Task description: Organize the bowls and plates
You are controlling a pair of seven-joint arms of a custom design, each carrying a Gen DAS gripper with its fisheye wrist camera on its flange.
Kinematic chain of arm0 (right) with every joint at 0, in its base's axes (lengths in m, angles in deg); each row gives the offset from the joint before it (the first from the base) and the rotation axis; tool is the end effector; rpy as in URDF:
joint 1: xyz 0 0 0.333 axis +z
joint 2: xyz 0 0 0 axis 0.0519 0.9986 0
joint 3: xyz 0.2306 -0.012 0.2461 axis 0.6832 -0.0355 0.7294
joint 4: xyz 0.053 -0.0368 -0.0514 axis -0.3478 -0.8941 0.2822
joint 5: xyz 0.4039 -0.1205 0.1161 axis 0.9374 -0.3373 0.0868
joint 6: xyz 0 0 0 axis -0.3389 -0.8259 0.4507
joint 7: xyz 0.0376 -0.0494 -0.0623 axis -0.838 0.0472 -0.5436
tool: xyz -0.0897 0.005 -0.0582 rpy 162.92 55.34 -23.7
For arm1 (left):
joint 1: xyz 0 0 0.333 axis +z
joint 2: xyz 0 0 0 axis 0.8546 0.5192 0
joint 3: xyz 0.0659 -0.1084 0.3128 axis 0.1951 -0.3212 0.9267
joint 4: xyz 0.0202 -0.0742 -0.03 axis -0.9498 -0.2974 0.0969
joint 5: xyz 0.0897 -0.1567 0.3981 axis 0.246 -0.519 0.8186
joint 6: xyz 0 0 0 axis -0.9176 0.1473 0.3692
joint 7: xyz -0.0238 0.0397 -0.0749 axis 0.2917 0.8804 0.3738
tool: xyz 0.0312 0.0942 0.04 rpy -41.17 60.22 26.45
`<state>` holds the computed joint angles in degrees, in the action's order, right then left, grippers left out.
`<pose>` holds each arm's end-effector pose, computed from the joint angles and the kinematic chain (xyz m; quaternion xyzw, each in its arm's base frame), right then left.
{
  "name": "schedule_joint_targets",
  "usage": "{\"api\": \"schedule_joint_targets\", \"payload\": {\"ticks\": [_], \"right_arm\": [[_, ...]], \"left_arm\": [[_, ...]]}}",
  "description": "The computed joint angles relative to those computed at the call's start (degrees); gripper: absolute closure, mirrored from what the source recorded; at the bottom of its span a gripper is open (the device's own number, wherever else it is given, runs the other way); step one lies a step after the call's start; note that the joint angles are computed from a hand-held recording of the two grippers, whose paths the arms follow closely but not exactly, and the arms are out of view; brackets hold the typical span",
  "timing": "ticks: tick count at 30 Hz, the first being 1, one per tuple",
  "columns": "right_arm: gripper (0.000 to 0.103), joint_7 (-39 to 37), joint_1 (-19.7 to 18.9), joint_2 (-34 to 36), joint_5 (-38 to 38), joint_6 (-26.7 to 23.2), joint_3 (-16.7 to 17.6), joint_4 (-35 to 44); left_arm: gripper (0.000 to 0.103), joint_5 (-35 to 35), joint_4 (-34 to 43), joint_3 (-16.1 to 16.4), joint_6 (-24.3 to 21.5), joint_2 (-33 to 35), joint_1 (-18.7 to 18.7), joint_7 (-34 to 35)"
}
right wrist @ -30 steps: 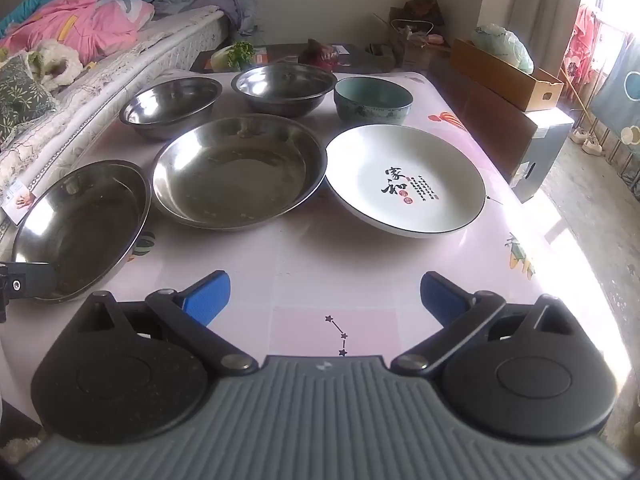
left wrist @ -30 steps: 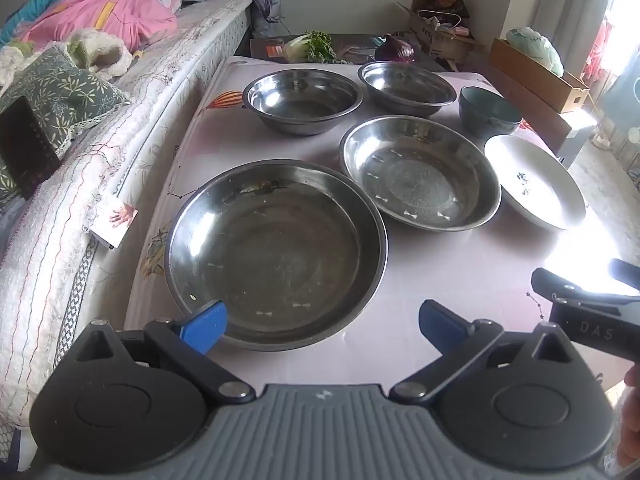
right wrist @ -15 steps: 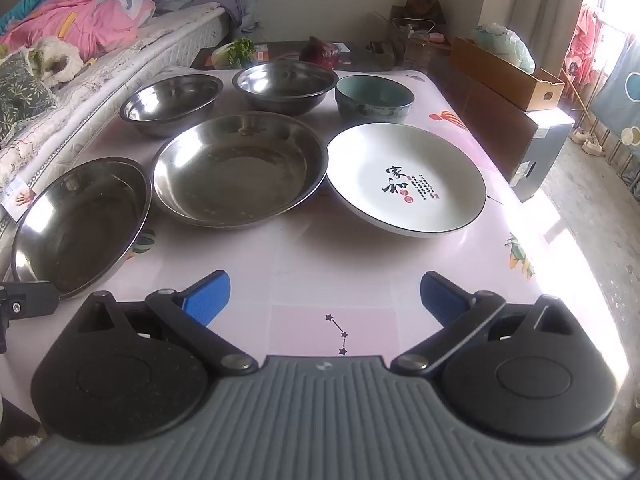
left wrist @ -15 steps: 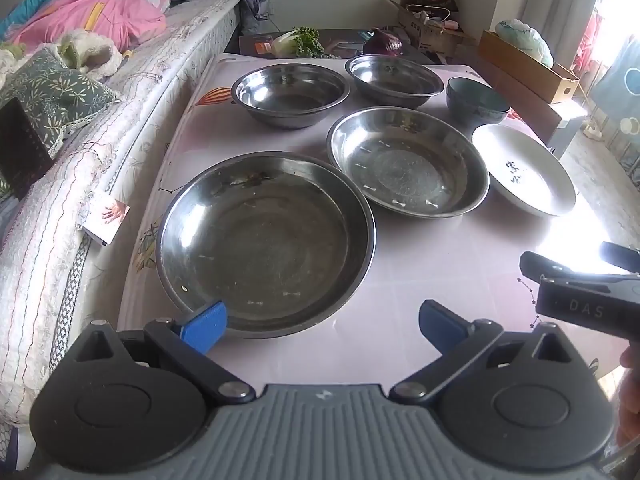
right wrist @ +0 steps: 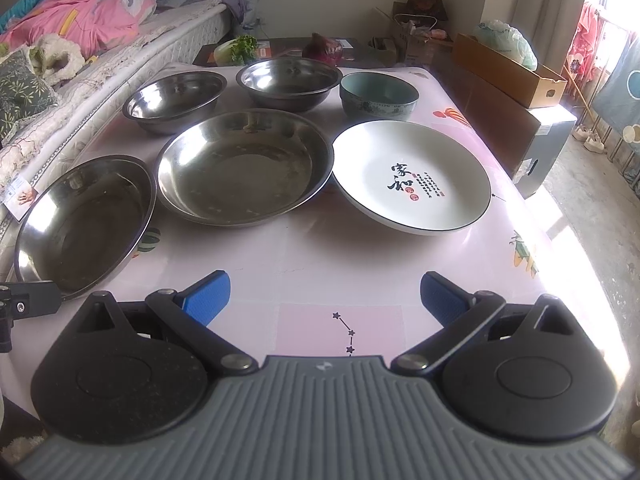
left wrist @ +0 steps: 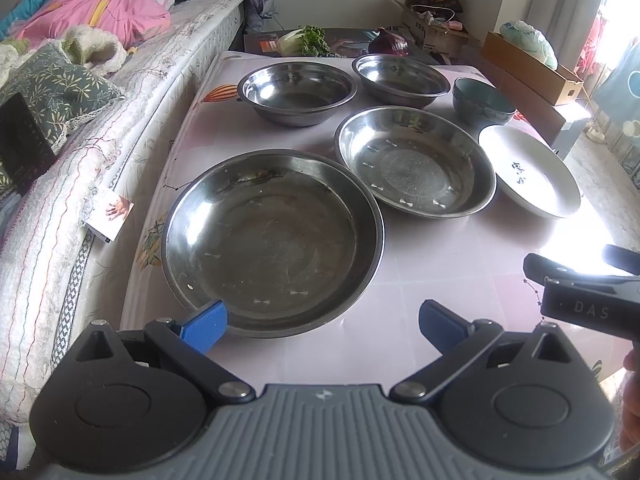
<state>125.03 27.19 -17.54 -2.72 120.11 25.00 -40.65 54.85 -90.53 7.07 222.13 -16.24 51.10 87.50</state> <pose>0.7130 0.3352 0.5053 -0.7635 0.5350 -0.2276 0.2811 0.6530 -0.1734 0.5399 -0.7721 0.5672 -0.1815 0.2220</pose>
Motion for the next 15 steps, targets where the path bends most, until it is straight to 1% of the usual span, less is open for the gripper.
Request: {"api": "schedule_joint_targets", "payload": {"ticks": [15], "right_arm": [[0.001, -0.9, 0.2, -0.2, -0.2, 0.2, 0.1, -0.2]], "left_arm": [[0.000, 0.4, -0.2, 0.0, -0.3, -0.2, 0.1, -0.8]]}}
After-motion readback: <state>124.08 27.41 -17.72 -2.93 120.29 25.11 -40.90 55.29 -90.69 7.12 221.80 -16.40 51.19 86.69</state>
